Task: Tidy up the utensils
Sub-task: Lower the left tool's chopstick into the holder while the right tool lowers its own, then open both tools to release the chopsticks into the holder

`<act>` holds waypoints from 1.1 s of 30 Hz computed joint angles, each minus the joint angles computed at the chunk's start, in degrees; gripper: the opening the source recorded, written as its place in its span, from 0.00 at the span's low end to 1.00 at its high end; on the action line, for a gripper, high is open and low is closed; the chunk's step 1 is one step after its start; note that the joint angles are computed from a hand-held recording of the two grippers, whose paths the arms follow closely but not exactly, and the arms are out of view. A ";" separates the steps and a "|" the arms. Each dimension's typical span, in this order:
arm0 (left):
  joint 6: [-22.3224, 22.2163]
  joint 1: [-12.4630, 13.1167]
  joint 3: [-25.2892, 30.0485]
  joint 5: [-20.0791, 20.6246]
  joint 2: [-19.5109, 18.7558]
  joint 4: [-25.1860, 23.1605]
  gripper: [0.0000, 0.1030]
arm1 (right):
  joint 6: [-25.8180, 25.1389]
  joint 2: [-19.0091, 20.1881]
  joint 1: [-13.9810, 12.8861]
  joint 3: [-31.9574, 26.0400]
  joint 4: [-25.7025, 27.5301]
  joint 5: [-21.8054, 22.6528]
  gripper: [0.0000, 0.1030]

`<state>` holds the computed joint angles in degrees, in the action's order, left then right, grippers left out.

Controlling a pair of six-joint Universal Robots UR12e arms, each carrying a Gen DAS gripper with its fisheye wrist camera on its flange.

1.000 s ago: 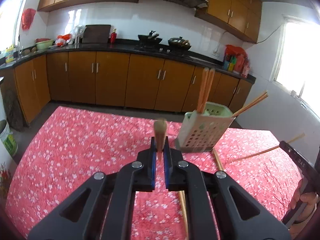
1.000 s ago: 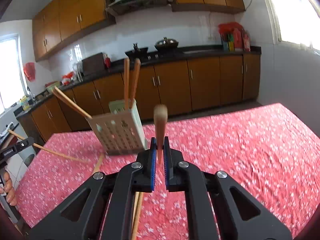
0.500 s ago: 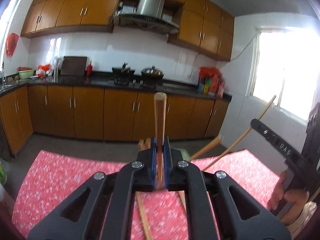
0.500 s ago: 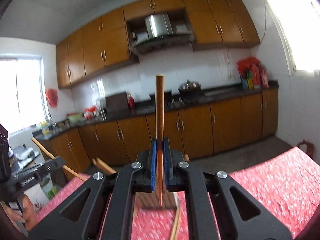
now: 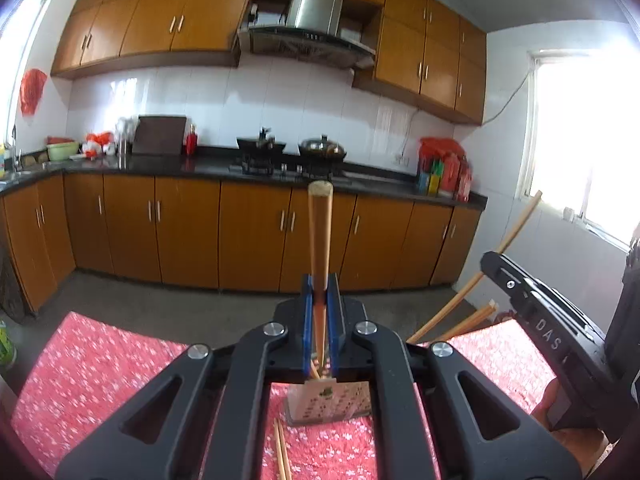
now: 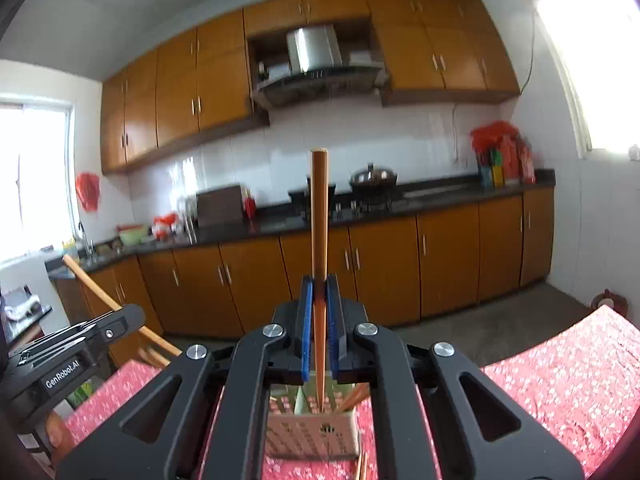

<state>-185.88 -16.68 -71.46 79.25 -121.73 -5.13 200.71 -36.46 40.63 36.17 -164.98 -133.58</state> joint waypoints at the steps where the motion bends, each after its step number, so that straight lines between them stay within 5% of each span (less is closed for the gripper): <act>1: 0.25 -0.08 0.33 0.20 -0.27 -0.72 0.07 | 0.52 -0.19 -0.03 0.31 0.97 0.68 0.08; 3: 0.48 -0.12 0.43 0.65 -0.44 -1.21 0.09 | 0.93 -0.55 0.02 1.00 1.79 1.06 0.09; 5: 0.52 -0.05 0.09 0.69 -0.27 -0.94 0.14 | 1.13 -1.00 0.18 1.65 1.91 0.93 0.31; 7: 0.16 0.16 -0.53 0.69 0.21 -0.14 0.21 | 0.34 -1.74 0.53 2.95 -0.16 -0.10 0.40; 14: -0.48 1.54 -6.83 1.12 4.50 3.03 0.26 | 1.44 -6.48 1.88 11.07 -3.88 -2.73 0.40; 18: 0.69 2.55 -11.95 1.78 7.13 2.46 0.32 | 8.80 -10.87 2.32 19.65 2.12 -2.88 0.40; 21: 2.77 2.99 -14.93 2.91 7.92 -1.21 0.32 | 17.40 -13.20 1.48 24.21 12.39 3.90 0.38; 23: 3.42 3.33 -16.18 2.77 7.96 -5.85 0.32 | 22.07 -13.67 0.64 25.79 17.88 11.03 0.24; 26: 3.60 3.78 -17.48 0.90 7.88 -11.95 0.30 | 24.75 -12.91 0.08 26.57 21.94 19.96 0.17; 33: 4.69 3.55 -19.55 -2.68 7.54 -17.29 0.28 | 25.28 -10.83 0.42 24.57 25.43 23.73 0.17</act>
<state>-181.19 -13.13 -91.01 76.57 -114.19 -22.41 225.99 -47.29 41.05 60.74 -139.54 -109.85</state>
